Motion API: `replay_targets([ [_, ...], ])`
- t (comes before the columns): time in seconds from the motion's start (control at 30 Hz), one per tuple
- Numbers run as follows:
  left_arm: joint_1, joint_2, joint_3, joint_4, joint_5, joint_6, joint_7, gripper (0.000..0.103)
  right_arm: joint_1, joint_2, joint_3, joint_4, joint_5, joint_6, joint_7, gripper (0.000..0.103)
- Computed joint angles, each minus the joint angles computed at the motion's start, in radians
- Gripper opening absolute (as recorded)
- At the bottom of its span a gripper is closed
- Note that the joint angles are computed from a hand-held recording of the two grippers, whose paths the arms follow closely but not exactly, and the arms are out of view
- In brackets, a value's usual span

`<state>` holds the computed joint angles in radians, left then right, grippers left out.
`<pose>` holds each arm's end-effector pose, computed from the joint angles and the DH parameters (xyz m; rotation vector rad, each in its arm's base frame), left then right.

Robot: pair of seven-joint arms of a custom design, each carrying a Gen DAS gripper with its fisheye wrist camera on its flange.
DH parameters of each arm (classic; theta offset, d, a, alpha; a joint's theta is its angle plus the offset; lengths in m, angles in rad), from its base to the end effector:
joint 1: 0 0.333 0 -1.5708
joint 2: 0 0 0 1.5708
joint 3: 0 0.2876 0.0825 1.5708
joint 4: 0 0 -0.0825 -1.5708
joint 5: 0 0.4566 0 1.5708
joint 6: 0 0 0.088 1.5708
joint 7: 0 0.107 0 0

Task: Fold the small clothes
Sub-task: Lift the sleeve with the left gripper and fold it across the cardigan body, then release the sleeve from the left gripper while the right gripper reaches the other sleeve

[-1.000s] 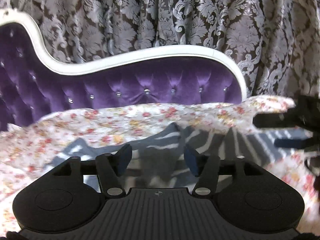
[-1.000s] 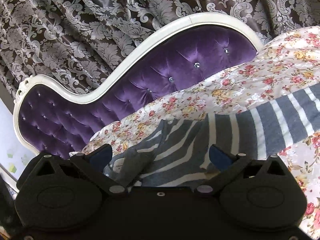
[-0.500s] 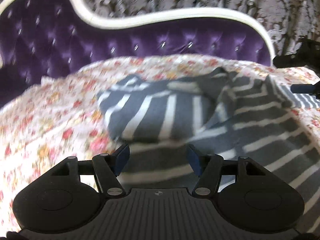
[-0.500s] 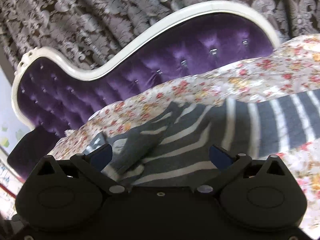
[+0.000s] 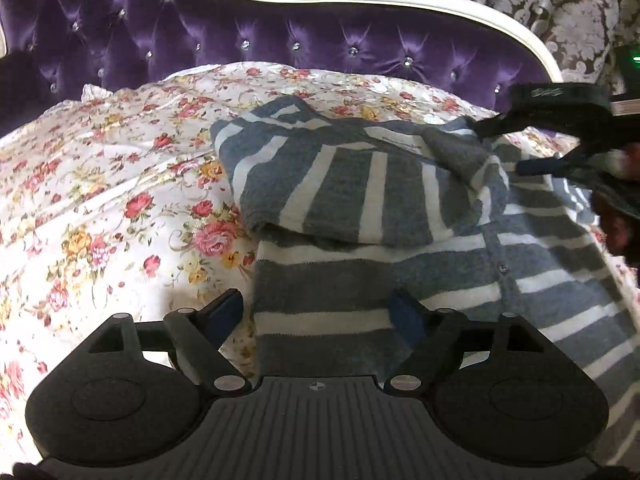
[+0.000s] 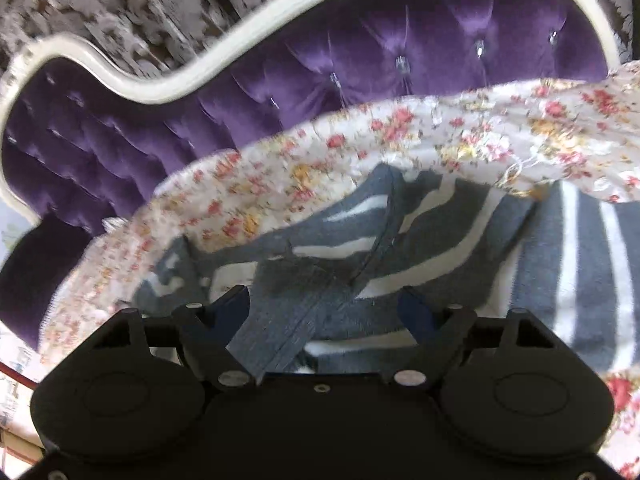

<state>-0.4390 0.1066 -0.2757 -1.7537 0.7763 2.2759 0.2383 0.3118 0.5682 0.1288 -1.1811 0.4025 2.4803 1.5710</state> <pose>0.5430 -0.4405 0.5055 -1.9666 1.5515 -0.7163 0.7584 0.3239 0.5125 -1.7667 1.4925 -0.0485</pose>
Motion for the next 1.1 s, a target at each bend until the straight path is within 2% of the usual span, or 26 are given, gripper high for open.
replay_targets([
  [0.07, -0.001, 0.002, -0.001, 0.002, -0.004, -0.004, 0.007, 0.080, 0.029, 0.044, -0.031, 0.075, -0.061, -0.063, 0.054, 0.080],
  [0.23, 0.004, 0.004, 0.002, 0.008, -0.034, 0.005, 0.015, 0.080, 0.046, 0.077, -0.038, 0.149, -0.107, -0.124, 0.100, 0.054],
  [0.3, 0.007, -0.001, 0.004, 0.000, -0.040, 0.020, 0.005, 0.080, 0.062, 0.105, -0.047, 0.202, -0.144, -0.144, 0.103, 0.031],
  [0.33, 0.009, -0.004, 0.004, -0.004, -0.043, 0.026, 0.003, 0.080, 0.066, 0.114, -0.045, 0.217, -0.153, -0.140, 0.094, 0.014],
  [0.4, 0.011, -0.009, 0.004, -0.012, -0.043, 0.034, -0.006, 0.080, 0.060, 0.128, -0.025, 0.252, -0.143, -0.127, 0.048, 0.014],
  [0.47, 0.012, -0.011, 0.003, -0.014, -0.040, 0.035, -0.018, 0.080, 0.030, 0.087, 0.027, 0.213, -0.076, -0.053, -0.059, 0.014],
  [0.57, 0.012, -0.011, 0.001, -0.014, -0.035, 0.031, -0.024, 0.080, -0.061, -0.081, 0.148, -0.006, 0.155, 0.202, -0.327, 0.013],
  [0.6, 0.011, -0.011, 0.001, -0.014, -0.034, 0.029, -0.025, 0.080, -0.101, -0.141, 0.191, -0.083, 0.256, 0.265, -0.431, 0.013],
  [0.67, 0.010, -0.010, -0.001, -0.011, -0.033, 0.023, -0.025, 0.080, -0.140, -0.236, 0.215, -0.213, 0.385, 0.339, -0.538, 0.013],
  [0.7, 0.009, -0.008, -0.001, -0.008, -0.032, 0.020, -0.026, 0.080, -0.142, -0.279, 0.204, -0.282, 0.417, 0.366, -0.551, 0.013],
  [0.77, 0.008, -0.007, -0.001, -0.006, -0.032, 0.017, -0.022, 0.080, -0.114, -0.343, 0.145, -0.409, 0.387, 0.389, -0.480, 0.013],
  [0.83, 0.007, -0.006, -0.001, -0.005, -0.031, 0.013, -0.019, 0.080, -0.053, -0.362, 0.045, -0.489, 0.221, 0.357, -0.300, 0.014],
  [0.9, 0.006, -0.006, -0.002, -0.004, -0.031, 0.010, -0.013, 0.080, -0.020, -0.352, -0.015, -0.514, 0.107, 0.310, -0.180, 0.015],
  [0.97, 0.006, -0.006, -0.002, -0.005, -0.031, 0.009, -0.007, 0.080, -0.014, -0.343, -0.034, -0.514, 0.047, 0.265, -0.136, 0.019],
  [1.07, 0.006, -0.005, -0.002, -0.004, -0.034, 0.008, 0.000, 0.080, -0.018, -0.341, -0.036, -0.505, 0.028, 0.266, -0.126, 0.026],
  [1.1, 0.006, -0.005, -0.001, -0.004, -0.036, 0.007, 0.001, 0.080, -0.014, -0.338, -0.039, -0.500, 0.009, 0.284, -0.116, 0.035],
])
